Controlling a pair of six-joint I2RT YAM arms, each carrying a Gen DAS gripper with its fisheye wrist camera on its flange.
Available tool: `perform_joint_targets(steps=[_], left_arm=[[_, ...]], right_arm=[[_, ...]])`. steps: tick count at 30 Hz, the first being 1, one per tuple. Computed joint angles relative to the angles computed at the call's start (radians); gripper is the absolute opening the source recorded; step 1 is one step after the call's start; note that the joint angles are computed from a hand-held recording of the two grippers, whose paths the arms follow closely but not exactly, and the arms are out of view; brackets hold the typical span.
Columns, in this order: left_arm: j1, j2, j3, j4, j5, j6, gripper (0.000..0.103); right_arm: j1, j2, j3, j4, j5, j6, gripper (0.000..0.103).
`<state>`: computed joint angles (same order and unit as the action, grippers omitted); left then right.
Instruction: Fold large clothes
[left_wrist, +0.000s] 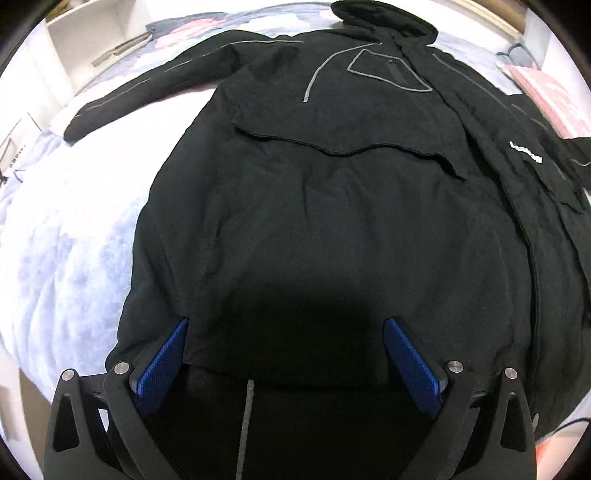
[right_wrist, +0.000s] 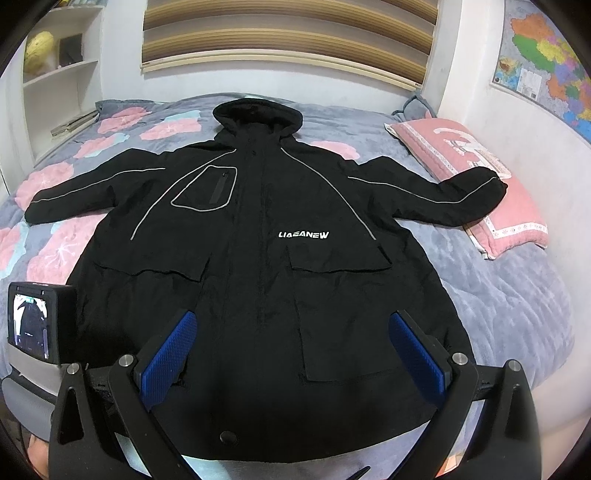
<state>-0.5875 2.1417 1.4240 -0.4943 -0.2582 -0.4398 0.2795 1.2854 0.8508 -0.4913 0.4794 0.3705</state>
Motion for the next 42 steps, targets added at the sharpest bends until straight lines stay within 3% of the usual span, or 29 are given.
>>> perform_joint_targets(steps=[3,5,9,14,16,19,24,28,33,42], left_arm=[[-0.020,-0.005,0.032,-0.044,-0.003,0.007,0.102],[-0.019,-0.064,0.000,0.006,0.012,0.009,0.102],[0.026,-0.210,-0.013,0.044,-0.075,0.043,0.102],[0.109,-0.247,0.080,0.116,-0.059,0.120,0.102],[0.123,-0.187,0.155,0.162,-0.087,0.143,0.102],[0.127,-0.061,0.264,0.221,-0.107,0.147,0.102],[0.172,0.126,0.450,0.252,-0.025,0.156,0.102],[0.182,0.300,0.578,0.281,0.091,0.174,0.102],[0.152,0.545,0.860,0.140,0.039,0.207,0.102],[0.172,0.539,0.832,0.179,0.166,0.211,0.102]], right_arm=[[-0.004,-0.002,0.009,0.001,0.001,-0.011,0.103],[-0.007,0.001,0.024,0.002,-0.001,-0.029,0.103],[-0.019,0.024,0.083,0.020,-0.002,-0.078,0.103],[-0.054,0.094,0.200,0.076,-0.078,-0.140,0.103],[-0.087,0.158,0.260,0.112,-0.180,-0.162,0.103],[-0.121,0.292,0.352,0.174,-0.209,-0.187,0.103],[-0.206,0.512,0.480,0.297,-0.254,-0.272,0.103],[-0.259,0.658,0.490,0.452,-0.223,-0.409,0.103],[-0.325,0.779,0.470,0.531,-0.246,-0.399,0.103],[-0.367,0.838,0.428,0.606,-0.258,-0.323,0.103]])
